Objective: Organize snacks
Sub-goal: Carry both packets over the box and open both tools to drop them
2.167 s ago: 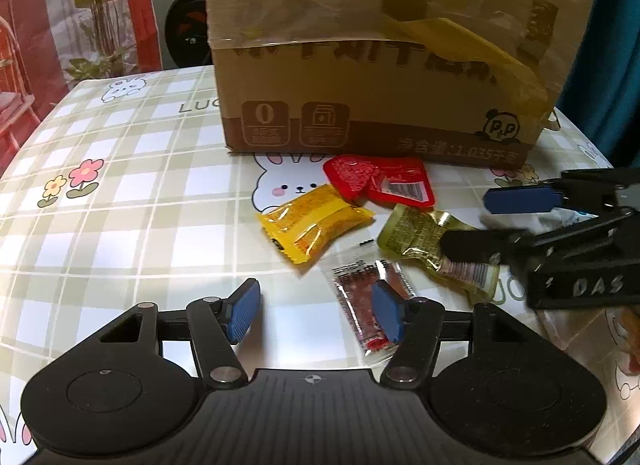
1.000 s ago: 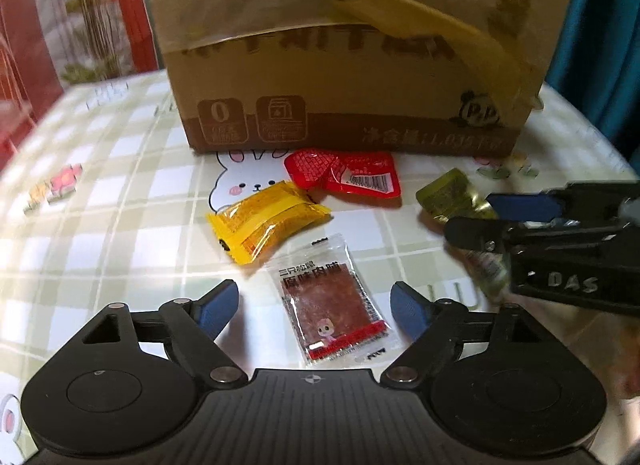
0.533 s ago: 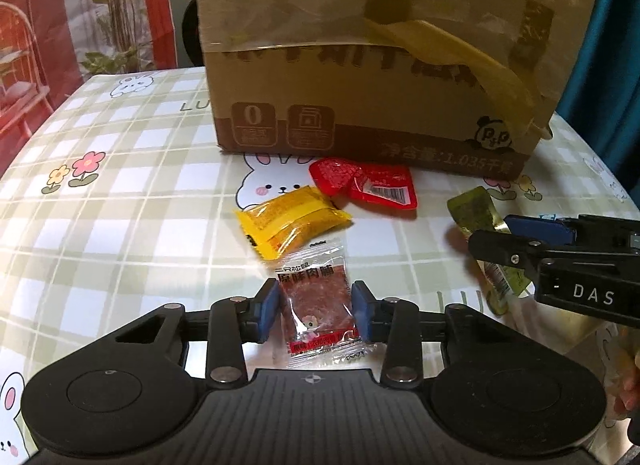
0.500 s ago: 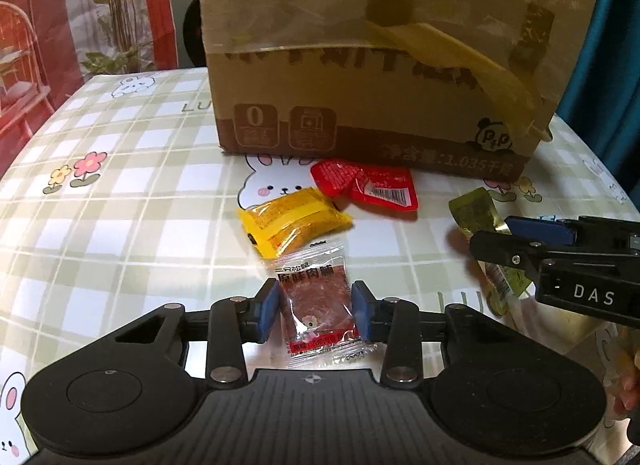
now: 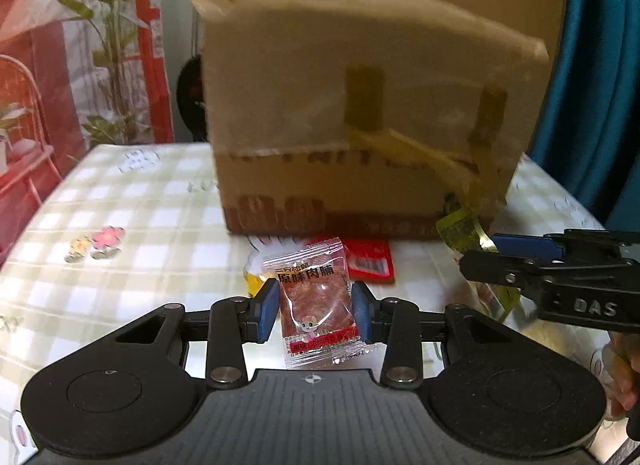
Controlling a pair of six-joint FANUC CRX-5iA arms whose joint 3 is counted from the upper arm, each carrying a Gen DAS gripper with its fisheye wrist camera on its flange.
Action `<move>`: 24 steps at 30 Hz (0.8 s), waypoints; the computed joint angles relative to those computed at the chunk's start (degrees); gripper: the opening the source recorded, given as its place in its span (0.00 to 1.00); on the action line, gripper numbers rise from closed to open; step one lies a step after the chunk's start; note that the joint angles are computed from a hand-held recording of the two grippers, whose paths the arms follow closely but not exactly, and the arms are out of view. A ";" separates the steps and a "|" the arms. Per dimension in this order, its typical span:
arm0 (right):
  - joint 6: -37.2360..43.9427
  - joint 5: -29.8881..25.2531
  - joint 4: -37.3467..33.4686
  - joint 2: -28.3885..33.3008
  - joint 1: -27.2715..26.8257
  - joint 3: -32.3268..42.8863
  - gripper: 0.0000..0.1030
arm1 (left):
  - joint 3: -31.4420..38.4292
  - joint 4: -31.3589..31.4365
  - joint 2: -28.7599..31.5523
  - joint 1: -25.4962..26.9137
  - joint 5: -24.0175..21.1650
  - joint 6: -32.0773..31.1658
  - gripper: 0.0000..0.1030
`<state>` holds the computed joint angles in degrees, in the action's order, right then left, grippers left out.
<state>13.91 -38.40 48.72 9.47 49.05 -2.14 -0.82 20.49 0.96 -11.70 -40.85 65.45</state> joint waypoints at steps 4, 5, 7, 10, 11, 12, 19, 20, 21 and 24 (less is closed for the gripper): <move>1.33 3.70 1.46 -0.45 -0.32 0.86 0.38 | 0.46 0.46 -0.95 1.75 0.84 1.60 0.40; 1.49 4.73 1.87 -0.52 -0.47 1.16 0.38 | 0.63 0.79 -1.15 2.19 1.44 1.74 0.40; 1.96 7.36 2.85 -0.61 -1.05 2.04 0.38 | 1.23 1.00 -1.39 2.71 3.02 1.96 0.40; 3.76 10.64 3.33 -0.23 -2.07 4.40 0.38 | 2.88 2.06 -1.07 3.14 5.42 1.41 0.40; 3.98 11.67 4.23 0.01 -2.56 5.29 0.38 | 3.43 2.95 -0.88 3.22 6.40 0.90 0.40; 3.49 12.81 5.69 0.19 -3.18 5.99 0.38 | 3.88 3.79 -0.62 3.18 7.51 0.32 0.40; 8.62 10.76 6.60 2.74 -6.81 14.42 0.38 | 10.12 12.27 4.33 1.24 13.37 -6.55 0.40; 7.68 10.35 7.41 2.90 -7.43 14.84 0.38 | 11.57 13.54 5.48 0.84 13.45 -7.52 0.40; 6.70 9.71 8.09 3.21 -7.86 15.53 0.38 | 12.83 14.88 6.55 0.47 13.42 -8.73 0.40; 9.01 7.68 3.67 5.56 -9.68 19.97 0.38 | 18.73 17.62 11.27 -0.85 12.32 -11.69 0.40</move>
